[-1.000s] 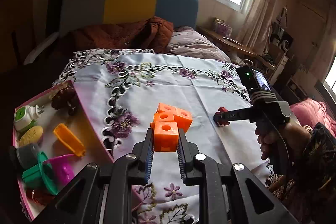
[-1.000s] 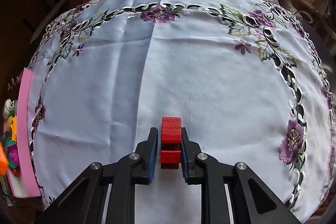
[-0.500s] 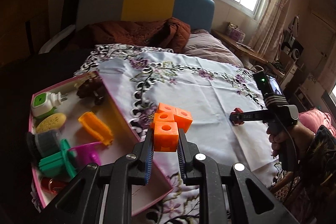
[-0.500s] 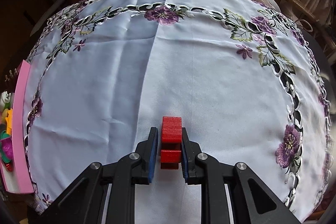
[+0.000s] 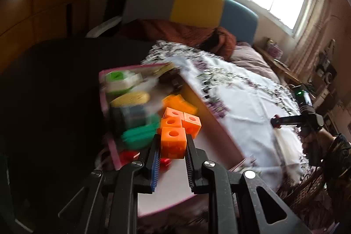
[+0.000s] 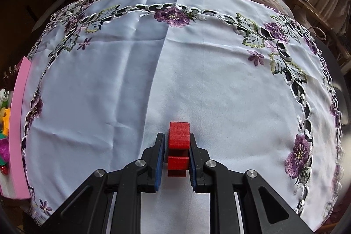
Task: Organize rigid objects
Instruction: 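Carry the orange cubes over the pink tray with the left tool, then lower the orange cubes into the tray and open the left tool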
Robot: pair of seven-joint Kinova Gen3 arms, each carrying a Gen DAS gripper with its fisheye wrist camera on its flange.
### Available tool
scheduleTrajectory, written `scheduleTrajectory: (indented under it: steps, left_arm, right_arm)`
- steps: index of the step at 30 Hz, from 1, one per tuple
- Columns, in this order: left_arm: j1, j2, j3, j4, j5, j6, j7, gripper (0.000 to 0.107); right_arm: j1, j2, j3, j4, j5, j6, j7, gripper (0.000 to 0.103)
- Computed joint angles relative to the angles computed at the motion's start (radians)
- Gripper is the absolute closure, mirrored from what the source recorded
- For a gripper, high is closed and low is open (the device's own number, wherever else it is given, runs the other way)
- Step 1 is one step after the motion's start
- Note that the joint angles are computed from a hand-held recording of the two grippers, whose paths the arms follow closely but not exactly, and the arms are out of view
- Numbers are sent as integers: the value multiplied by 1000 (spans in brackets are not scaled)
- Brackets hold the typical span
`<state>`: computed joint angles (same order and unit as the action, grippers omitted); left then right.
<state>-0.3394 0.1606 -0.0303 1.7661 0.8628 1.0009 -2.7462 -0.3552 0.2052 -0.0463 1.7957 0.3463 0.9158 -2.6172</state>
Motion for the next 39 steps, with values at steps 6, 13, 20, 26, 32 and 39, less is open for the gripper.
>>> scheduleTrajectory:
  steps: [6,13,20,26,32,39]
  left_arm:
    - [-40,34,-14,-8,-37,46,9,88]
    - [3,60,32,-33,-107,80,-41,88]
    - [42,88,38,-47,-174,36,59,80]
    - [21,80,40,-48,-167,15,85,80]
    - [16,64,37,-45,-156,-9,91,79]
    - [47,50,46,-31,-173,-50,86,79]
  right_arm:
    - [-3,1,-1,-2,5,6,0,83]
    - [-3,1,-1,-3,5,7,1,83]
    - [-8,4,-2,-9,12,18,-1,83]
    - [-9,6,-1,-10,15,21,0,83]
    - [-12,8,-2,-13,20,27,2,83]
    - [-12,6,-2,-12,20,27,2,83]
